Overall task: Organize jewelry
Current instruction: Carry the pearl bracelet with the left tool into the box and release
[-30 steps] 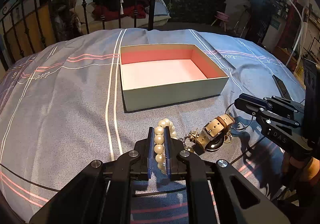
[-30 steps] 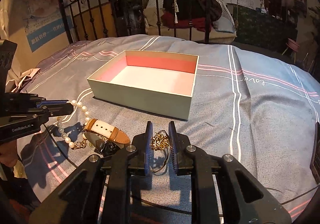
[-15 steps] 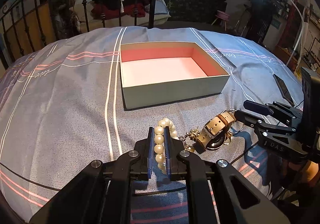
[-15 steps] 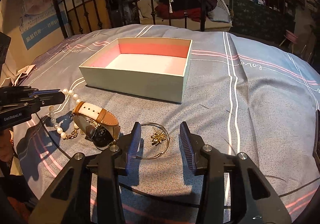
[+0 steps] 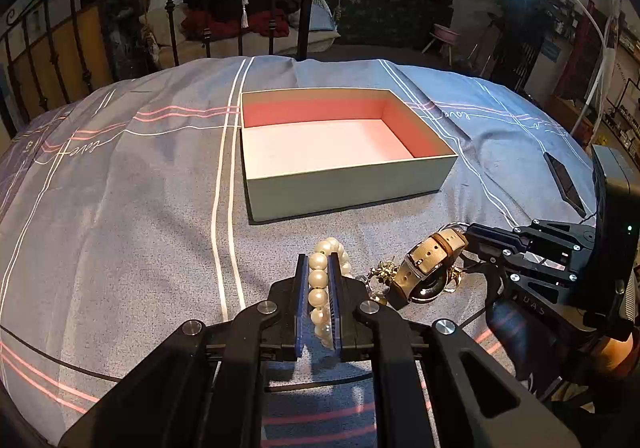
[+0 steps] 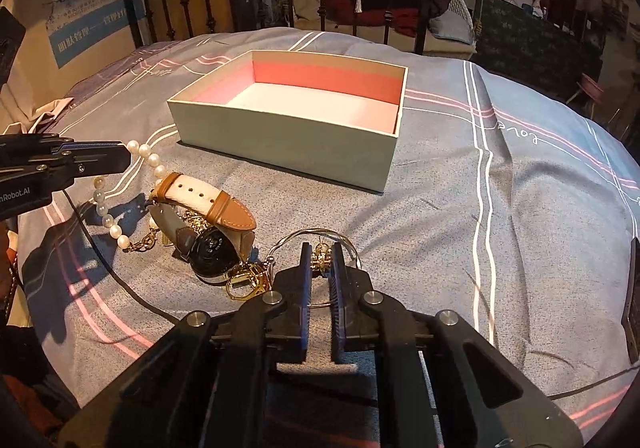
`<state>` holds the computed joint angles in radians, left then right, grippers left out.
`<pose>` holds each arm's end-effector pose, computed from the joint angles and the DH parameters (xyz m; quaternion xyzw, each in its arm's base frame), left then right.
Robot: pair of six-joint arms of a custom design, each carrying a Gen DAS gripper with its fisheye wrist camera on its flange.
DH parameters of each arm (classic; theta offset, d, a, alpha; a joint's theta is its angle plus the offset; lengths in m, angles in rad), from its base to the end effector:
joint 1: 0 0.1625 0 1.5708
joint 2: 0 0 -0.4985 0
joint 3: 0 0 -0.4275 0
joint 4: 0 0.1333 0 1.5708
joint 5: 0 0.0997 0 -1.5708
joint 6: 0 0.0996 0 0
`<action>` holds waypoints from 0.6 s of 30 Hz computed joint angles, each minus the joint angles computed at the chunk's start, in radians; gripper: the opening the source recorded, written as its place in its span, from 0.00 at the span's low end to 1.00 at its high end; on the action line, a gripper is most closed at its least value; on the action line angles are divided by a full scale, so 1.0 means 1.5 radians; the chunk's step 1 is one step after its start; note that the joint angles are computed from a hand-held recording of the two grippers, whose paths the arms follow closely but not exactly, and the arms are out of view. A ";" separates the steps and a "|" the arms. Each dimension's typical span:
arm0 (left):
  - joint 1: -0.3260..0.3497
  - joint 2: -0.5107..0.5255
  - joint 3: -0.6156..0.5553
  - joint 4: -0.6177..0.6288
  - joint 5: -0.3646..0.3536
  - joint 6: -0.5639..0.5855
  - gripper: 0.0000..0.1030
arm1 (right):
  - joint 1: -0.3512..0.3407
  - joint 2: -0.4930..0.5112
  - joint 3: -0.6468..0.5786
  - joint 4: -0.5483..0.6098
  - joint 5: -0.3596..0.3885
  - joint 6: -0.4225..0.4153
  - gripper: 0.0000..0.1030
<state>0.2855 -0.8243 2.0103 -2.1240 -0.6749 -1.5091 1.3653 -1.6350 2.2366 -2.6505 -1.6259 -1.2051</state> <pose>-0.4612 -0.3553 0.0231 0.0383 0.8663 -0.3570 0.3473 0.0323 -0.4713 0.3756 0.4597 -0.8555 0.1629 0.1738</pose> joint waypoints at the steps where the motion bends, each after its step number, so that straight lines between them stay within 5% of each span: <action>1: -0.001 -0.001 -0.001 0.000 0.002 0.003 0.09 | 0.000 -0.003 -0.002 0.006 0.006 0.003 0.10; 8: -0.002 -0.013 -0.025 0.022 0.060 0.046 0.09 | 0.021 -0.016 -0.037 0.064 0.062 0.035 0.10; 18: 0.028 -0.019 -0.066 0.009 0.143 0.104 0.09 | 0.084 0.028 -0.080 0.036 0.114 0.094 0.10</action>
